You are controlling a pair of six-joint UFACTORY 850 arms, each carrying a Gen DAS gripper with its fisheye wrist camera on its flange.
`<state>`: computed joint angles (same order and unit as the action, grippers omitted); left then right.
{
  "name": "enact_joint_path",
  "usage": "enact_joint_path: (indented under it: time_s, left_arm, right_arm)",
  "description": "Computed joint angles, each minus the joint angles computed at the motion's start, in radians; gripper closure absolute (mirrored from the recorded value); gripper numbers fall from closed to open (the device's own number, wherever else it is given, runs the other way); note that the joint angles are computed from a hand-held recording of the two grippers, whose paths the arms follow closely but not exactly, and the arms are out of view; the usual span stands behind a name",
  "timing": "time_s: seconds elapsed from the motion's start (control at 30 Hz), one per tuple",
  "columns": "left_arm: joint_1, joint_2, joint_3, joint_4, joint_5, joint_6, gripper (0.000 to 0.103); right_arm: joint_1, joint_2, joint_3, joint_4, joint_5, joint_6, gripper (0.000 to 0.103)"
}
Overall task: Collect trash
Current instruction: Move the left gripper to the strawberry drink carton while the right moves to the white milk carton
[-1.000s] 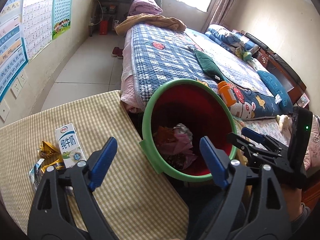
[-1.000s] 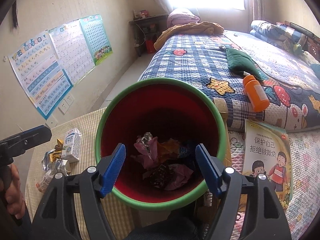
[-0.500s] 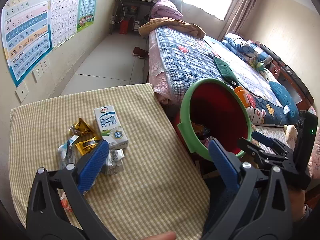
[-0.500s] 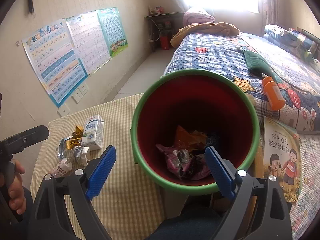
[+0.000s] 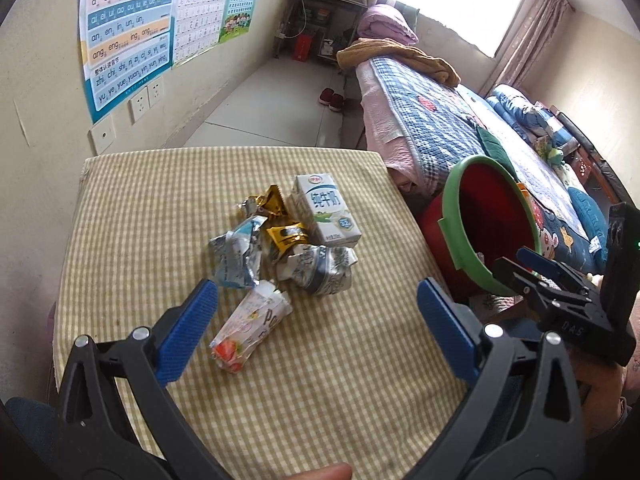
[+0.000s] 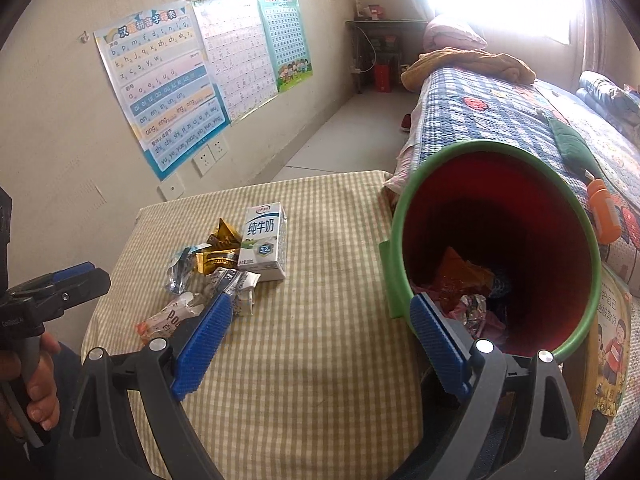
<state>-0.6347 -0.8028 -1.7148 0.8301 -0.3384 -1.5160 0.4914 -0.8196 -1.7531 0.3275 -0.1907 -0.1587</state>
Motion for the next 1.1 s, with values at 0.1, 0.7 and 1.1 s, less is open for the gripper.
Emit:
enact_joint_path:
  time_s: [0.1, 0.7, 1.1]
  left_arm:
    - [0.004, 0.035, 0.072, 0.056, 0.009, -0.080, 0.006]
    - [0.047, 0.026, 0.165, -0.161, 0.081, 0.110, 0.006]
    - [0.081, -0.116, 0.004, -0.622, 0.007, 0.658, 0.025]
  right_arm:
    - [0.015, -0.022, -0.031, 0.008, -0.019, -0.019, 0.016]
    - [0.057, -0.184, -0.271, -0.045, -0.156, 0.013, 0.016]
    - [0.069, -0.330, -0.488, -0.116, -0.271, 0.091, 0.016]
